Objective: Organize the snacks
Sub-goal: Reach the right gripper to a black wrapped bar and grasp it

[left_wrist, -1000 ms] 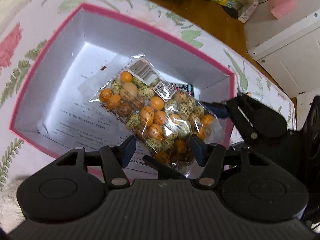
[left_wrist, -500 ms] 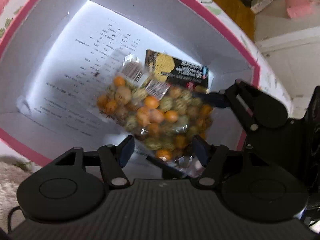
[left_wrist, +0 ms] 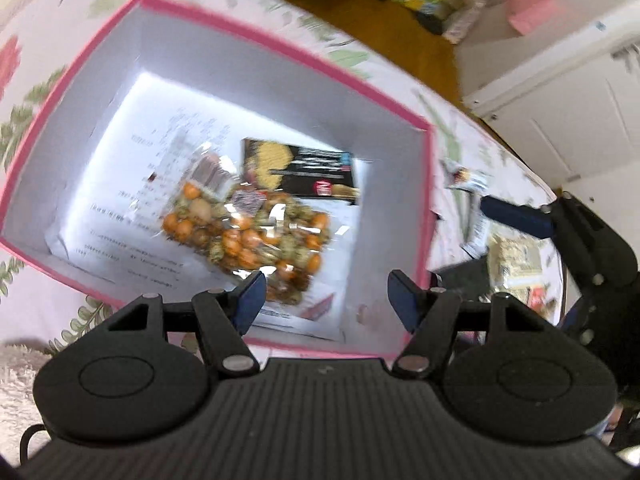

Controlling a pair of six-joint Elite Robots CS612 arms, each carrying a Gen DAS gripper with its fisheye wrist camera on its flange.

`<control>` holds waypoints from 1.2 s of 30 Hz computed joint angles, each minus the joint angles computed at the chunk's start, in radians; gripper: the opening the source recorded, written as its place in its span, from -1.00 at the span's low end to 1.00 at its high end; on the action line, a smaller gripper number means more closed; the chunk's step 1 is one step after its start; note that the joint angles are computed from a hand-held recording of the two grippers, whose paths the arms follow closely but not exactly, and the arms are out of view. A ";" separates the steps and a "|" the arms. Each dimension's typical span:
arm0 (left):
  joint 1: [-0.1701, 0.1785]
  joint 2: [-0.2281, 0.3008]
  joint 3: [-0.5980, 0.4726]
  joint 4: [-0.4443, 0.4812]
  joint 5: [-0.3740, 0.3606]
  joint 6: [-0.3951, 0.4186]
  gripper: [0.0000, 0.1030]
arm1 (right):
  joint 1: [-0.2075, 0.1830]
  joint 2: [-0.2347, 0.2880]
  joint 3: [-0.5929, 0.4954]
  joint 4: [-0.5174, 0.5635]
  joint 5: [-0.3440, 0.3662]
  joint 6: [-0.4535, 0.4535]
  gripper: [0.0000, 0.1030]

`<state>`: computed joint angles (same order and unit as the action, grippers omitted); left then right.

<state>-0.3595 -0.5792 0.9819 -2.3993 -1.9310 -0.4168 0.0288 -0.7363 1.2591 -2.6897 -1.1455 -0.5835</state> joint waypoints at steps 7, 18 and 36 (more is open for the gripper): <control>-0.043 -0.083 0.110 -0.117 -0.002 0.140 0.26 | -0.064 -0.070 0.180 -0.286 -0.036 0.201 0.84; -0.127 -0.095 0.143 -0.157 0.011 0.270 0.26 | -0.158 -0.068 0.297 -0.450 -0.073 0.538 0.76; -0.206 0.053 0.065 -0.239 0.208 0.149 0.17 | -0.143 0.054 0.142 -0.127 -0.128 0.583 0.13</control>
<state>-0.5655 -0.5263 1.0465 -2.6380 -1.7232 -0.2682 -0.1138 -0.6826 1.4014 -2.8168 -1.2737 -0.0002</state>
